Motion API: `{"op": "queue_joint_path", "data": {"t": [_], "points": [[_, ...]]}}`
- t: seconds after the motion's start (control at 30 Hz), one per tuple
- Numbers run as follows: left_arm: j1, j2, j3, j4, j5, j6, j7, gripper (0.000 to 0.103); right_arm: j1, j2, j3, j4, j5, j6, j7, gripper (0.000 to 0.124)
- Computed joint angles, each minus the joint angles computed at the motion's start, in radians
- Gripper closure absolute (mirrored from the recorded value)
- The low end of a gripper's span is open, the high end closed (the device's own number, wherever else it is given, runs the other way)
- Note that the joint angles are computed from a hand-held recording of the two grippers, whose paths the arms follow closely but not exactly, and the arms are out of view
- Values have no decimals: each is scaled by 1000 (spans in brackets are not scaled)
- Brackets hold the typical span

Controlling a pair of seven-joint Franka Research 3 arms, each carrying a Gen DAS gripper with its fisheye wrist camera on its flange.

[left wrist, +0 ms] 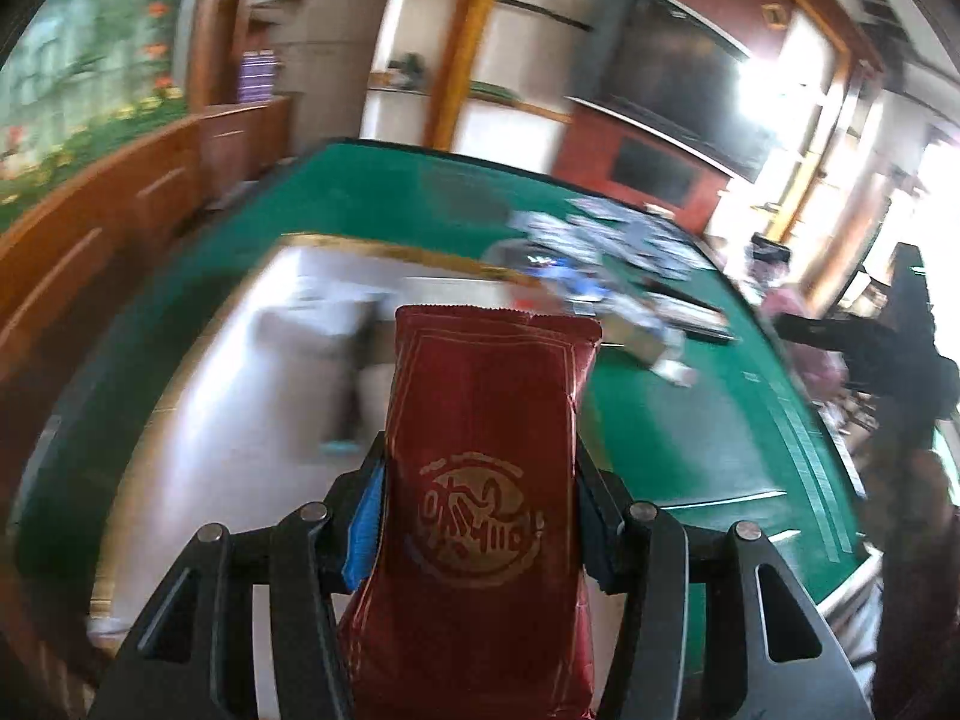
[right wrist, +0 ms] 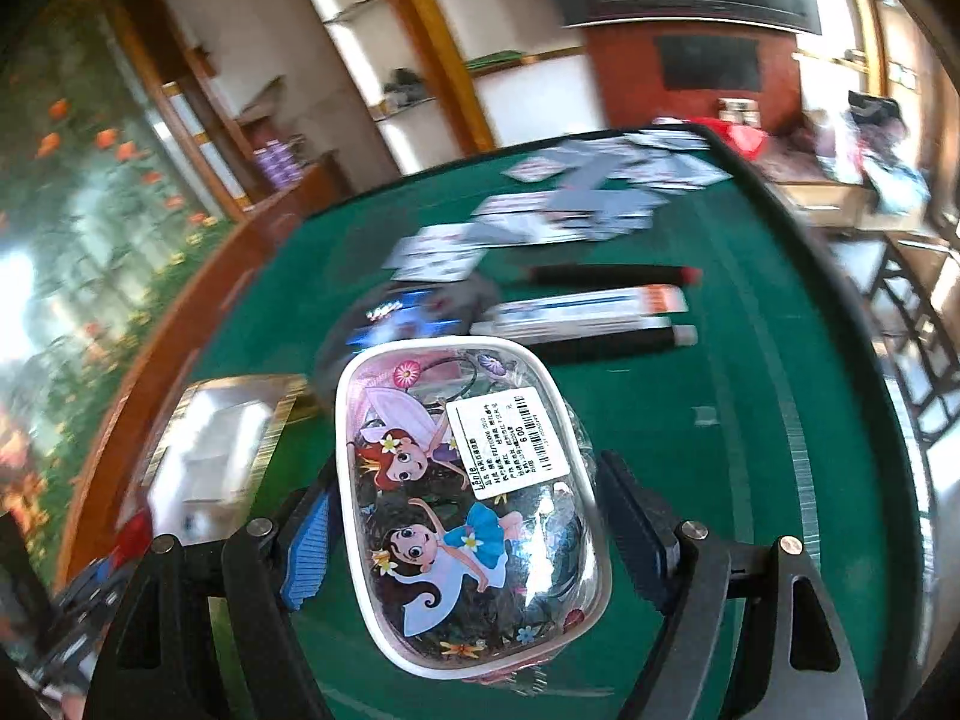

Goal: Organize objects
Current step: 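Carry the red pouch with the left tool while the right tool carries the case toward the tray, then lower the pouch into the tray and open the left tool while the right tool releases the case there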

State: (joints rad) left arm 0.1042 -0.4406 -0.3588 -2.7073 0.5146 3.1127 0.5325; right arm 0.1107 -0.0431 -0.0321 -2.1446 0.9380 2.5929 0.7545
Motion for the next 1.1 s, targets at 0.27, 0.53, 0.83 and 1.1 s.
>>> {"op": "queue_joint_path", "data": {"t": [0.27,0.53,0.83,1.1], "points": [[66,-38,61,-72,33,-67,9,50,85,-11,54,0,34,-99,-8,40],[65,63,104,-24,48,-72,64,50,156,39,101,27,-11,-136,18,40],[43,126,126,44,67,-132,85,46,223,91,148,34,-117,-113,71,40],[18,113,160,25,51,-104,73,36,239,117,156,32,-195,-90,124,40]]}}
